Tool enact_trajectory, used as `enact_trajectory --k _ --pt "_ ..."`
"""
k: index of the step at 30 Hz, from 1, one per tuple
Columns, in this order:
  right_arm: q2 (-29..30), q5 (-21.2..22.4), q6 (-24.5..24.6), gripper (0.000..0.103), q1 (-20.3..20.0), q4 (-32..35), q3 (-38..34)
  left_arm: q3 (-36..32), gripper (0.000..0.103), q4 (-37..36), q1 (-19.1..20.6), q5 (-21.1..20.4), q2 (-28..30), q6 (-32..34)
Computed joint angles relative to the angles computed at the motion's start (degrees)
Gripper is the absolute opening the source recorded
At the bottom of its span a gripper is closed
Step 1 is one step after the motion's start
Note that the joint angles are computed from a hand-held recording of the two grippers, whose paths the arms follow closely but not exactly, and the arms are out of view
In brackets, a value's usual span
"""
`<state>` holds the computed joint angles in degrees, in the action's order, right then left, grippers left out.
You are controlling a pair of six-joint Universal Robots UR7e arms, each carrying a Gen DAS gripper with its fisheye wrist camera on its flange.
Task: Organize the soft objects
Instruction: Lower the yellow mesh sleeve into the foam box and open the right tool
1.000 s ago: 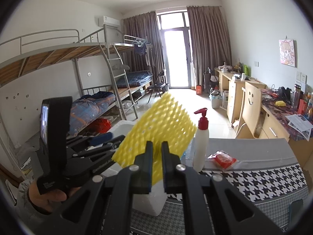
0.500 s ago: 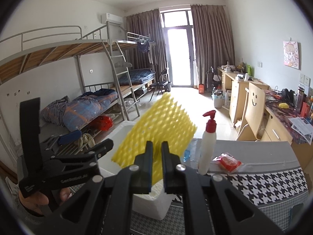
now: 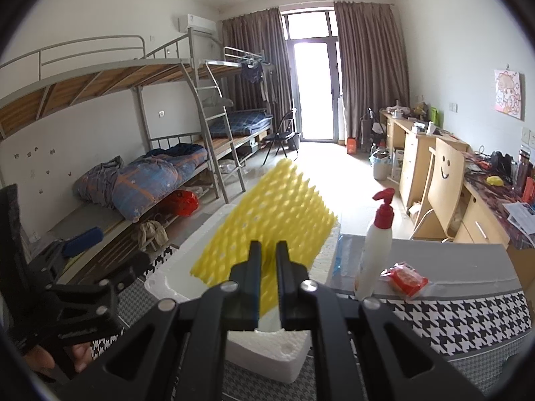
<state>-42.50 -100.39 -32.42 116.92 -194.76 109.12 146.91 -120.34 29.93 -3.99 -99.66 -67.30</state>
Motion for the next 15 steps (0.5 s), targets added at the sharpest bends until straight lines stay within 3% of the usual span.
enact_trajectory --k 4,15 --pt "0.59 -0.52 0.16 0.011 0.28 0.36 -0.57 1.23 0.102 -1.18 -0.27 -0.66 -1.51 0.19" --pt "2.84 -3.42 1.56 0.01 0.46 3.24 -3.76 0.17 0.102 17.65 -1.09 -1.41 -5.77 -13.5"
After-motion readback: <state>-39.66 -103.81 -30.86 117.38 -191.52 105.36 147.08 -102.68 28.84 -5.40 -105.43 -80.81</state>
